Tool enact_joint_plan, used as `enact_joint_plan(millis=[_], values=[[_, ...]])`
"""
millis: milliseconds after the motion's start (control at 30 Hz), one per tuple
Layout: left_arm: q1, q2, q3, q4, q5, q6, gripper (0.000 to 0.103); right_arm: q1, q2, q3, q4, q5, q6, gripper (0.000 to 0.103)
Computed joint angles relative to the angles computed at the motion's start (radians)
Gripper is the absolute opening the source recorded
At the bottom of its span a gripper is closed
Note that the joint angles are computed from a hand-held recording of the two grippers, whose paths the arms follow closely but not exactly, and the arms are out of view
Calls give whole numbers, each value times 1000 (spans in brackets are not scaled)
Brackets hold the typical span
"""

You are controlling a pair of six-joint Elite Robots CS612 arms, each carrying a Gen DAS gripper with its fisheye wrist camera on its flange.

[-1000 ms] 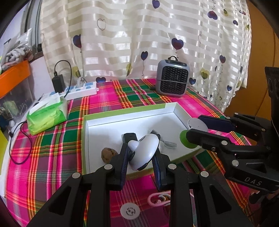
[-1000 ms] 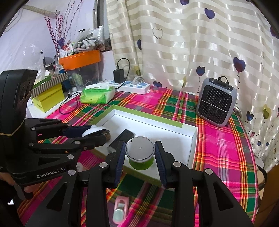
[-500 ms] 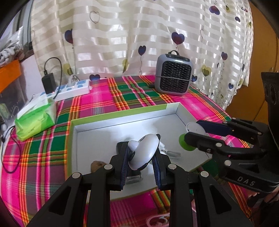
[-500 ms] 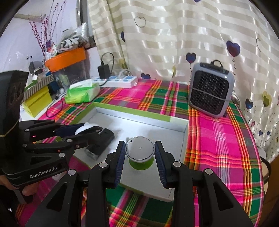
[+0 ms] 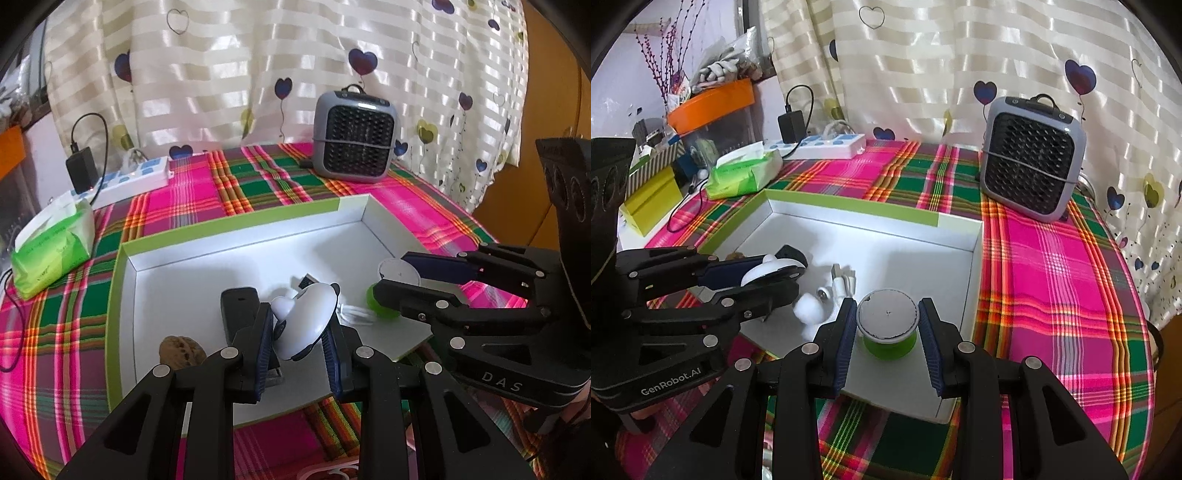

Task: Organize objects
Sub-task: 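Open left gripper to release white piece in box while right gripper releases dome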

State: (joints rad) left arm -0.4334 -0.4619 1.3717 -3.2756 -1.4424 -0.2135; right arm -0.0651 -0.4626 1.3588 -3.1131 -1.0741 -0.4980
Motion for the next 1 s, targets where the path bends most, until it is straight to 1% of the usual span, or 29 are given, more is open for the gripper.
enact_joint_plan(millis=[267, 367, 500, 667, 800, 1000], values=[[-7, 5, -6, 3, 25, 21, 24, 0, 1, 0, 15, 8, -14, 36], [-6, 5, -7, 5, 18, 25, 24, 1, 0, 4, 12, 11, -27, 36], [-6, 5, -7, 5, 15, 26, 25, 2, -2, 13, -8, 13, -35, 36], [-5, 5, -7, 4, 10, 21, 30, -2, -2, 17, -29, 24, -21, 36], [-5, 2, 0, -4, 1, 20, 30, -5, -4, 25, -51, 34, -13, 36], [-9, -10, 24, -34, 12, 15, 30, -8, -11, 44, -93, 46, 0, 36]])
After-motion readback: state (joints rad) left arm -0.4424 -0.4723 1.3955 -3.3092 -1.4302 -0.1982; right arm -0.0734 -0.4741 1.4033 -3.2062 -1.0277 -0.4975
